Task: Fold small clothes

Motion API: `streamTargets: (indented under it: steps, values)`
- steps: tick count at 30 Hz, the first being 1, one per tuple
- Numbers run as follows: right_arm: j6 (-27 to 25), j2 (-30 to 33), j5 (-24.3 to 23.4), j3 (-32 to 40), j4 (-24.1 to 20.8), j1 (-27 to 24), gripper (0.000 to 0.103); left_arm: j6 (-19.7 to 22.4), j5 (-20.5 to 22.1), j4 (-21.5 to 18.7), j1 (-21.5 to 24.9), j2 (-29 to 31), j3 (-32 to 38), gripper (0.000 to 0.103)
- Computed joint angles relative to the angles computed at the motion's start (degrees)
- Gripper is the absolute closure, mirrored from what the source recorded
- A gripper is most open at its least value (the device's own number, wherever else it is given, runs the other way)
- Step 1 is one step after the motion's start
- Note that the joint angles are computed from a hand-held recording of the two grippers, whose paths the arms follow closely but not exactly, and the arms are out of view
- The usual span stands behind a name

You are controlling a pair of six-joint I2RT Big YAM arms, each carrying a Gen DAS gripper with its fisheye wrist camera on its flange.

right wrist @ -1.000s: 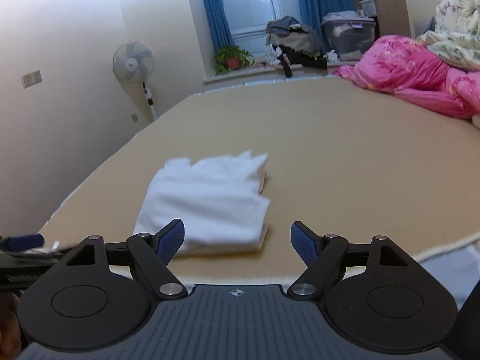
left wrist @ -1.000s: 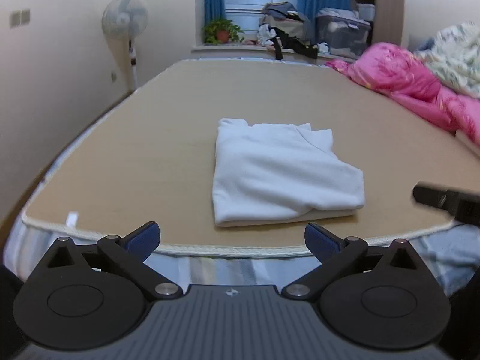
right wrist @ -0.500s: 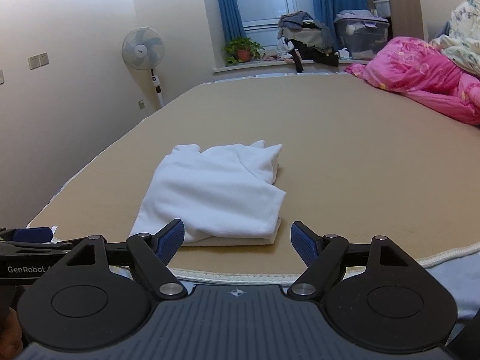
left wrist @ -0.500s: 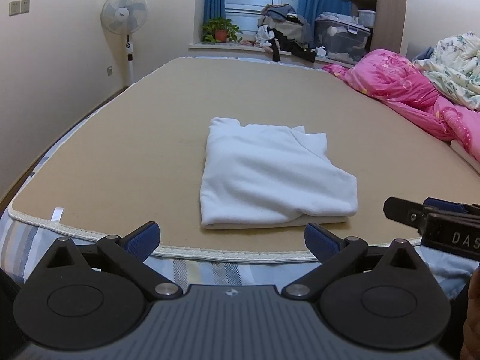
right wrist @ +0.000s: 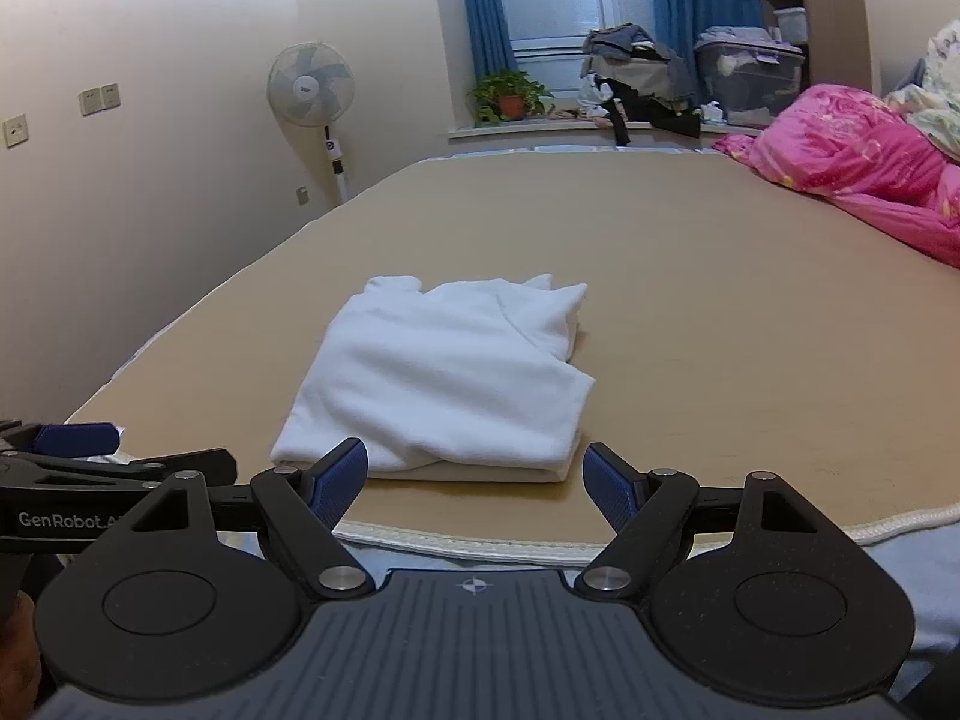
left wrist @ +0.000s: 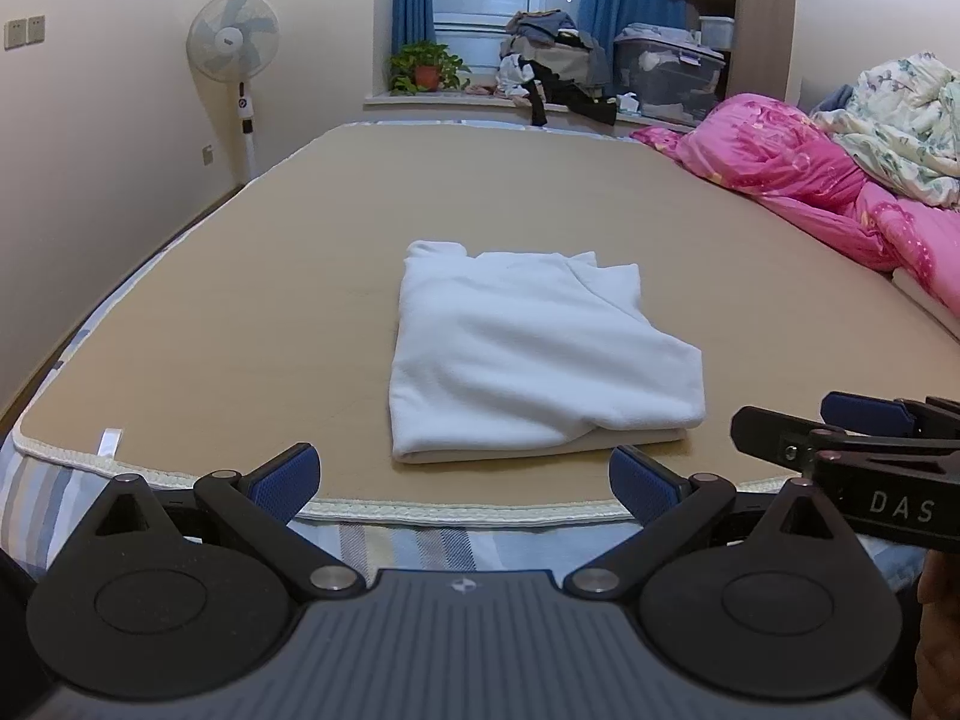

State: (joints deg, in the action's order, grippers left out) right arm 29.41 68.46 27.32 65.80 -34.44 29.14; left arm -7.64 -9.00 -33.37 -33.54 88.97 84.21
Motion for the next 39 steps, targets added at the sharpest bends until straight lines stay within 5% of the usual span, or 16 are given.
streamTargets:
  steps: [39]
  values:
    - [0.23, 2.27, 2.99, 1.68, -0.74, 2.2, 0.023, 1.14, 0.74, 0.16, 0.39, 1.15, 0.29, 0.0]
